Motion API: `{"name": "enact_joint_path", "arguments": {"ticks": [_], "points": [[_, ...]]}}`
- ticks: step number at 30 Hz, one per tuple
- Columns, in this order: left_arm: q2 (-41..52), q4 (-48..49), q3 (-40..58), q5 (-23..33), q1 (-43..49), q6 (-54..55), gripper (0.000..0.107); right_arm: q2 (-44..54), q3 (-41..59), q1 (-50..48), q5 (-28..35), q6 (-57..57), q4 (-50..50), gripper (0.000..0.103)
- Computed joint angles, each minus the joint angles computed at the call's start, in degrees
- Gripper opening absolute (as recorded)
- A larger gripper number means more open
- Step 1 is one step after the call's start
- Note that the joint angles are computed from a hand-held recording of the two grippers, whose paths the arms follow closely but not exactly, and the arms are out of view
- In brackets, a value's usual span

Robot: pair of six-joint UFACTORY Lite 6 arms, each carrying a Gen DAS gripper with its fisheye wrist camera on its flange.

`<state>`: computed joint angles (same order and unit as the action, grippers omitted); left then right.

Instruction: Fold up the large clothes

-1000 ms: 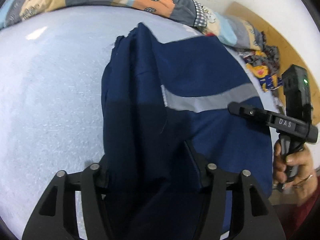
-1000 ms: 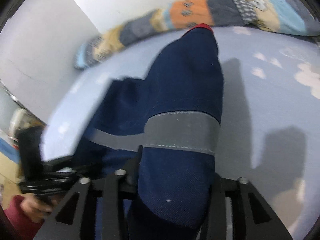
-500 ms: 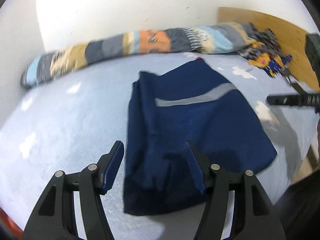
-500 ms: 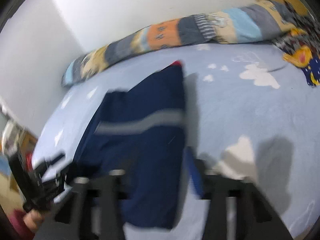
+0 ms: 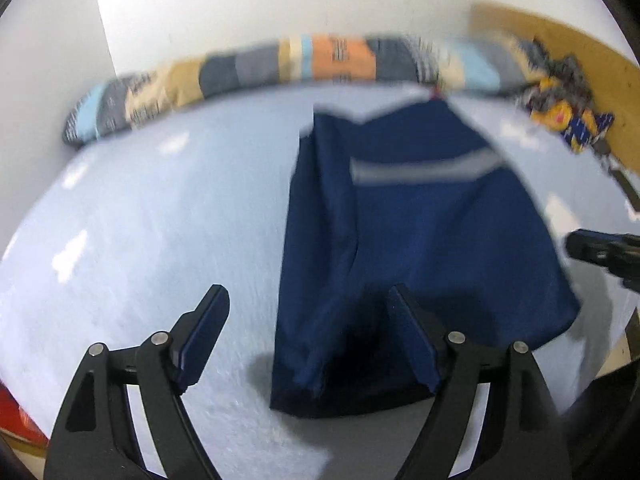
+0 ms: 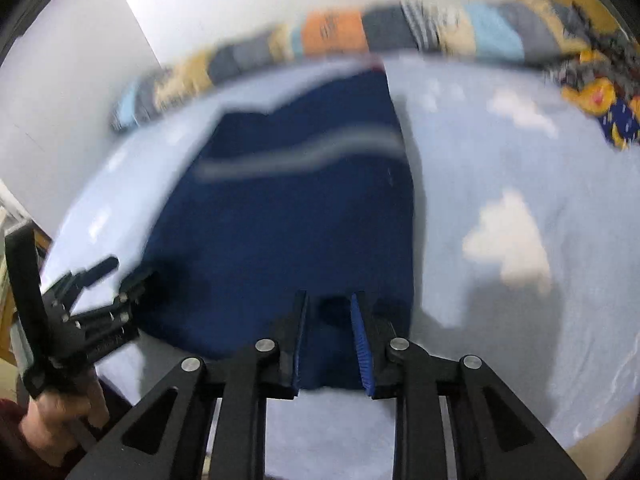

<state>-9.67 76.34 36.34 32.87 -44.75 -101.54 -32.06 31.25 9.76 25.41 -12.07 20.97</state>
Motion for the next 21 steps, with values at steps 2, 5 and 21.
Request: {"name": "enact_joint_path", "arguments": {"ticks": [2, 5, 21], "points": [[-0.96, 4.68, 0.51, 2.18, -1.53, -2.63, 0.083, 1.34, 1.30, 1.86, -3.02, 3.45, -2.04, 0.031], [2.65, 6.21, 5.00, -1.42, 0.72, 0.48, 0.083, 10.05, 8.77, 4.29, -5.95, 9.87, -8.78, 0.031], [21.83, -19.42, 21.30, -12.85, 12.25, 26.31, 0.090, 31.38, 21.29, 4.53, -8.74, 20.41, -17.31, 0.055]]}}
